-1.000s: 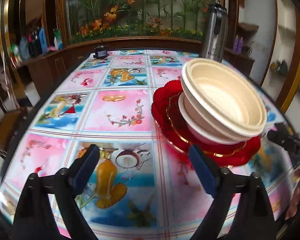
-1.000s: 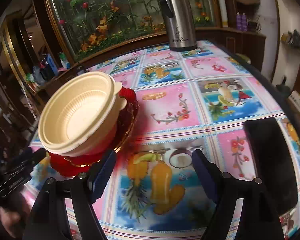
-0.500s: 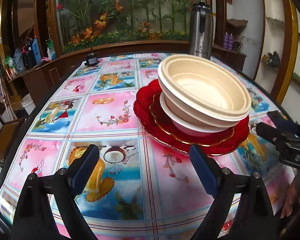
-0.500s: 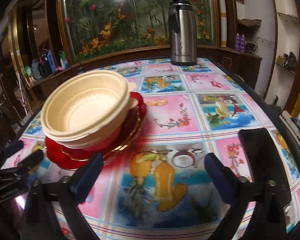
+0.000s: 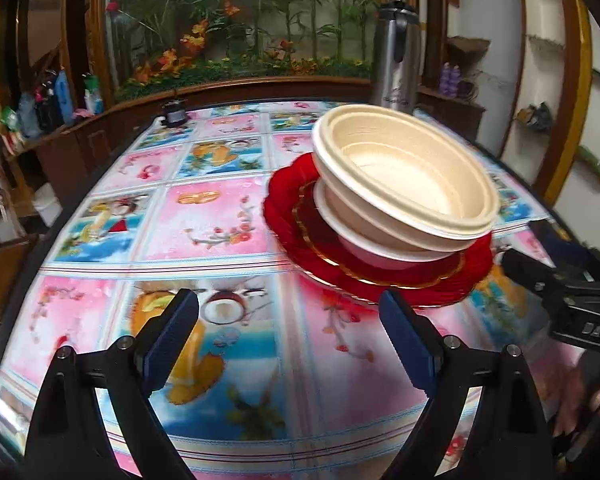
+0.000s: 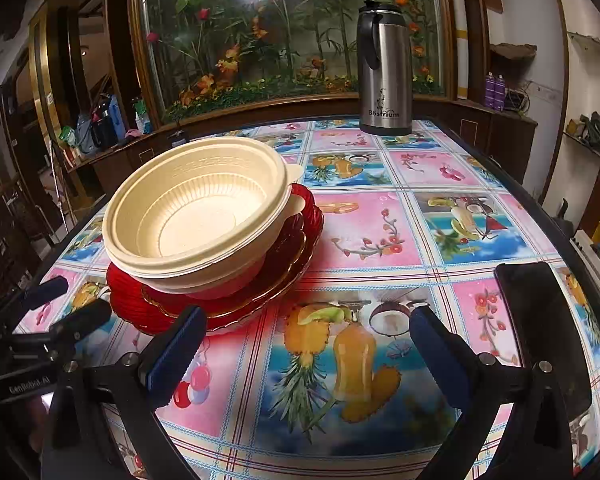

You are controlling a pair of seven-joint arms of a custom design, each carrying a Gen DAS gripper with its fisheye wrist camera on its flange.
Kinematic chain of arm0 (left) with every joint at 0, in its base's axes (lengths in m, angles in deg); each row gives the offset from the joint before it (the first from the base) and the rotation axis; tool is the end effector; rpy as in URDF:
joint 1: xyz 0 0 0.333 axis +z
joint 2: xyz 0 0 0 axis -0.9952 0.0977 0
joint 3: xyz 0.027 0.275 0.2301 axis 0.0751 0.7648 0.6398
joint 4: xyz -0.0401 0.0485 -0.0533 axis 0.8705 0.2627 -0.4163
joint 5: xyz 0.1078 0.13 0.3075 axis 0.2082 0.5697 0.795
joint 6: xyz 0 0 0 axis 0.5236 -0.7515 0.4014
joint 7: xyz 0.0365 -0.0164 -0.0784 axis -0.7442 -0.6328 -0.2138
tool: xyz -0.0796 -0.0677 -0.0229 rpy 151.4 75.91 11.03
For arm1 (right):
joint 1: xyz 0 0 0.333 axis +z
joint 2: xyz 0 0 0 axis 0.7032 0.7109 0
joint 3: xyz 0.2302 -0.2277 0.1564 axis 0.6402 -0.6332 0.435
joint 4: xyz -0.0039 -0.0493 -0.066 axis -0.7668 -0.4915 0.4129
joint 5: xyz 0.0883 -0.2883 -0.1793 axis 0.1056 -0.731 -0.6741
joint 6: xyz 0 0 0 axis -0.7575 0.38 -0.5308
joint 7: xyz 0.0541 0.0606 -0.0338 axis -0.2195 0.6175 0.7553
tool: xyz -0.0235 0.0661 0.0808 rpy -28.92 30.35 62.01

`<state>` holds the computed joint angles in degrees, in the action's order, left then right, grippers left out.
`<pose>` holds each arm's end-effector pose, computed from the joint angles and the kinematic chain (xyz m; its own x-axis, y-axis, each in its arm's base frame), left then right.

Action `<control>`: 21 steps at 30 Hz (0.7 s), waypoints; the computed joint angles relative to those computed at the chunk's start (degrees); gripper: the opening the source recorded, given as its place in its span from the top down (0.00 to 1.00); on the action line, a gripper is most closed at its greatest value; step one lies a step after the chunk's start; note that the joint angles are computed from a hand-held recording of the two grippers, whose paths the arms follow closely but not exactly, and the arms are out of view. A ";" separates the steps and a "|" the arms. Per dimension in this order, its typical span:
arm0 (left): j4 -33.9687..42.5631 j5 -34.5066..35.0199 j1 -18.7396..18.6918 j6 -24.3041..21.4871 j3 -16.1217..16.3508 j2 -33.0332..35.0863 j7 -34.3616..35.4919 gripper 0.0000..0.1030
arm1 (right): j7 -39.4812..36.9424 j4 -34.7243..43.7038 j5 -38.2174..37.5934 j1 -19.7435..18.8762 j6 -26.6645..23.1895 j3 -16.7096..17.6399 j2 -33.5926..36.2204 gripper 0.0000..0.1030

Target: Organize plates and bowls

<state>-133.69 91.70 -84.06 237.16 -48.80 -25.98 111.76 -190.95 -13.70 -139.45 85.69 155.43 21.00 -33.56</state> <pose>0.6150 -0.1606 0.4160 -0.3826 -0.9237 -0.0217 -0.5874 0.2612 -0.7660 0.5695 0.4261 0.4332 -0.1986 -0.9771 -0.0767 -0.6148 0.1852 -0.7666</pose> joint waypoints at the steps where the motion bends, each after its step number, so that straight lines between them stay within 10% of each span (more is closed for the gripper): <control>1: -0.15 -0.75 -2.35 0.52 2.45 -0.24 0.24 0.10 | -0.25 0.25 0.13 0.09 -0.44 0.01 0.12 0.01; 9: -1.40 -7.48 -20.64 3.73 21.35 -0.78 3.72 0.10 | -0.09 0.28 -0.07 0.18 -0.11 -0.08 0.18 0.01; 21: -0.96 -13.74 -25.44 3.45 25.54 -0.16 9.38 0.10 | 0.63 -0.05 -0.61 0.12 0.25 -0.16 0.03 0.01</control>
